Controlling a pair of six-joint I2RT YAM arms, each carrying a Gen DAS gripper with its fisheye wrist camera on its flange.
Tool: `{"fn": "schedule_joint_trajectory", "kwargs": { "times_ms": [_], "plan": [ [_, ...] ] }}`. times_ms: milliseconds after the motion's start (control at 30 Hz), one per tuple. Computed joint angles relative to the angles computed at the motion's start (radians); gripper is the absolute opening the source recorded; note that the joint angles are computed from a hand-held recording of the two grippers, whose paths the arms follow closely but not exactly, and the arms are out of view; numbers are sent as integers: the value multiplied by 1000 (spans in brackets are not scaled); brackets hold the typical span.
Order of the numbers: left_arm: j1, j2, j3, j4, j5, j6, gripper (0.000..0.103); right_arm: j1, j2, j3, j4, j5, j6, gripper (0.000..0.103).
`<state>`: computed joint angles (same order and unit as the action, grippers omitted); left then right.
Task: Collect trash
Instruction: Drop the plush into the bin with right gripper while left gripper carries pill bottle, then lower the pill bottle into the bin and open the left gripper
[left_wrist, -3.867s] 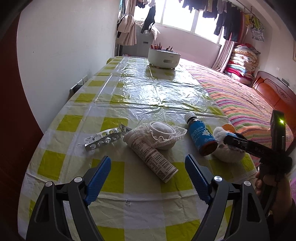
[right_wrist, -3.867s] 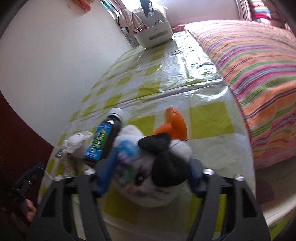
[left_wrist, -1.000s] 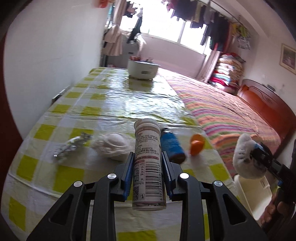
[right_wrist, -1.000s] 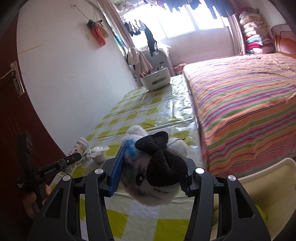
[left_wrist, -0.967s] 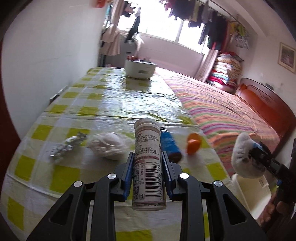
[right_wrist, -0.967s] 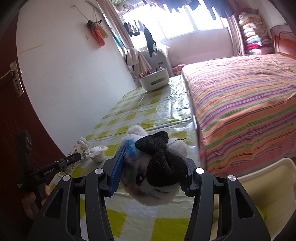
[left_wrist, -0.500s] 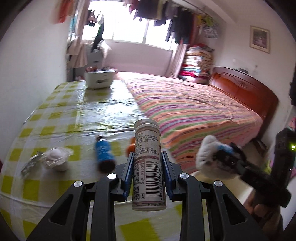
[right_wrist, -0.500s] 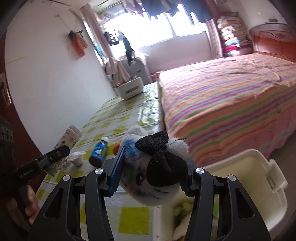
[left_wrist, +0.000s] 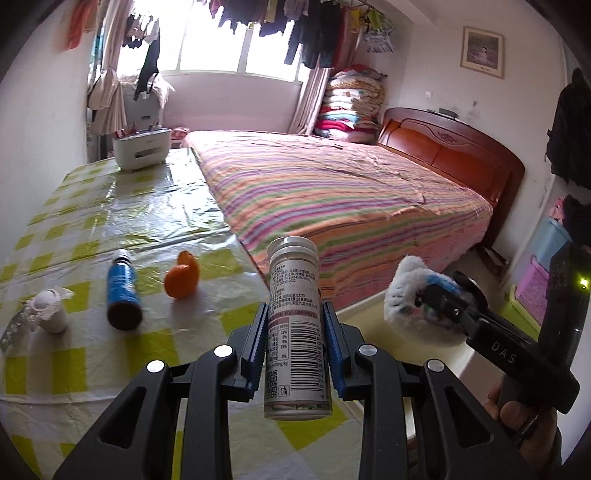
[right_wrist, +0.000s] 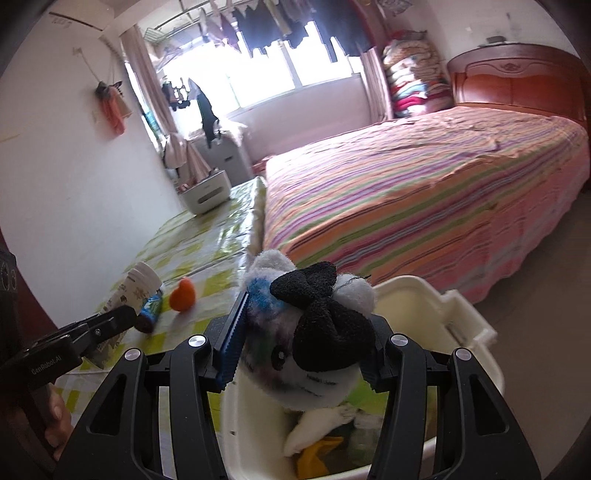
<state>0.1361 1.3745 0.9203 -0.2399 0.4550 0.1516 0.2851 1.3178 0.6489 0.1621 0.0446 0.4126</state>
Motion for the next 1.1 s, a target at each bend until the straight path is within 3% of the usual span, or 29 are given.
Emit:
{"fn": "schedule_joint_trajectory", "kwargs": {
  "times_ms": [300, 533, 767, 1100],
  "plan": [
    [-73, 11, -19, 9, -22, 1, 28, 20, -41, -38, -11, 90, 4, 53],
    [-104, 24, -13, 12, -24, 2, 28, -8, -66, -63, -8, 96, 40, 59],
    [-133, 45, -5, 7, -19, 4, 28, -21, -130, -93, -5, 127, 87, 59],
    [-171, 91, 25, -44, 38, 25, 28, -59, -172, -125, 10, 109, 125, 66]
  ]
}}
